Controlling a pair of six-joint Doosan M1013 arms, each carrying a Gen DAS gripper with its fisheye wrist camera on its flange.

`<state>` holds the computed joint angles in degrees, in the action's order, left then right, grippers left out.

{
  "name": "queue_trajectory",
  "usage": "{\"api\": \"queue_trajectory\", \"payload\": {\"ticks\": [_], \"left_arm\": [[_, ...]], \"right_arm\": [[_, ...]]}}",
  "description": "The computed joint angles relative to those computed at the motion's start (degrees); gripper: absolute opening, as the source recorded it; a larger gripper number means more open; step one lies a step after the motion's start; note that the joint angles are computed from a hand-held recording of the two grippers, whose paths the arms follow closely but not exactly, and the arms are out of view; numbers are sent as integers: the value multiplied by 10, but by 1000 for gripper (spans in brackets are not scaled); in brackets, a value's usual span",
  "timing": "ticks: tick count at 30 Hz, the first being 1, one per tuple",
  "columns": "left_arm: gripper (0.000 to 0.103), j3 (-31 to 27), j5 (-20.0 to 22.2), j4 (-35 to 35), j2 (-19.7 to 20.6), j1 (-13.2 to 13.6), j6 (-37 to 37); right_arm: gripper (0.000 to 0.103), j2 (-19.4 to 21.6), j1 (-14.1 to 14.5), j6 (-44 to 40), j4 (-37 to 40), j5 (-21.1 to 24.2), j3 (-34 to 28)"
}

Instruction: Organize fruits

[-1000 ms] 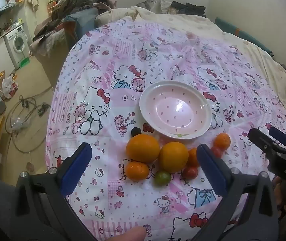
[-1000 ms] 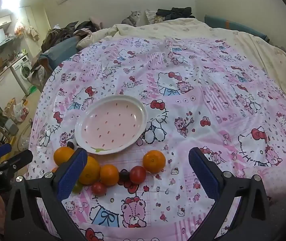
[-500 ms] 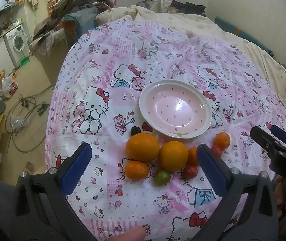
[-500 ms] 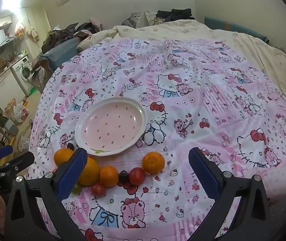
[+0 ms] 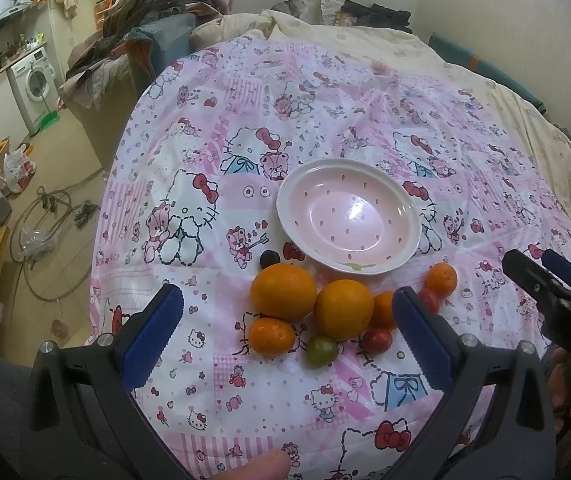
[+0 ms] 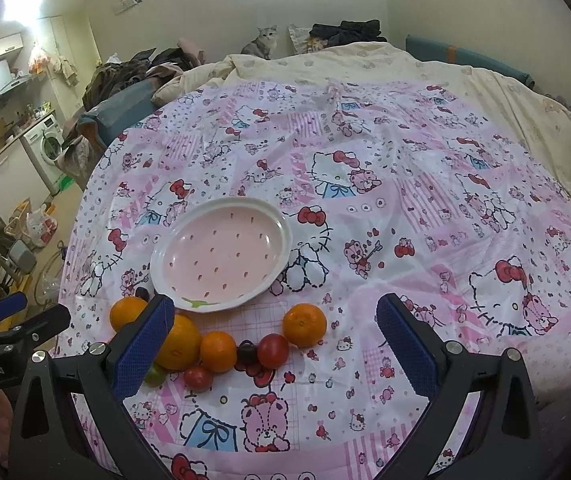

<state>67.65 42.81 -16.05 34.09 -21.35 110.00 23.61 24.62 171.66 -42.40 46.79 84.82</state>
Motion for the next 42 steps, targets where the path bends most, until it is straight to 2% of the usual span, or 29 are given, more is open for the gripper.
{"api": "queue_trajectory", "payload": {"ticks": [42], "left_arm": [[103,-2,3,7,0,0,-2]], "right_arm": [[103,-4,-2,15,0,-8,4]]}}
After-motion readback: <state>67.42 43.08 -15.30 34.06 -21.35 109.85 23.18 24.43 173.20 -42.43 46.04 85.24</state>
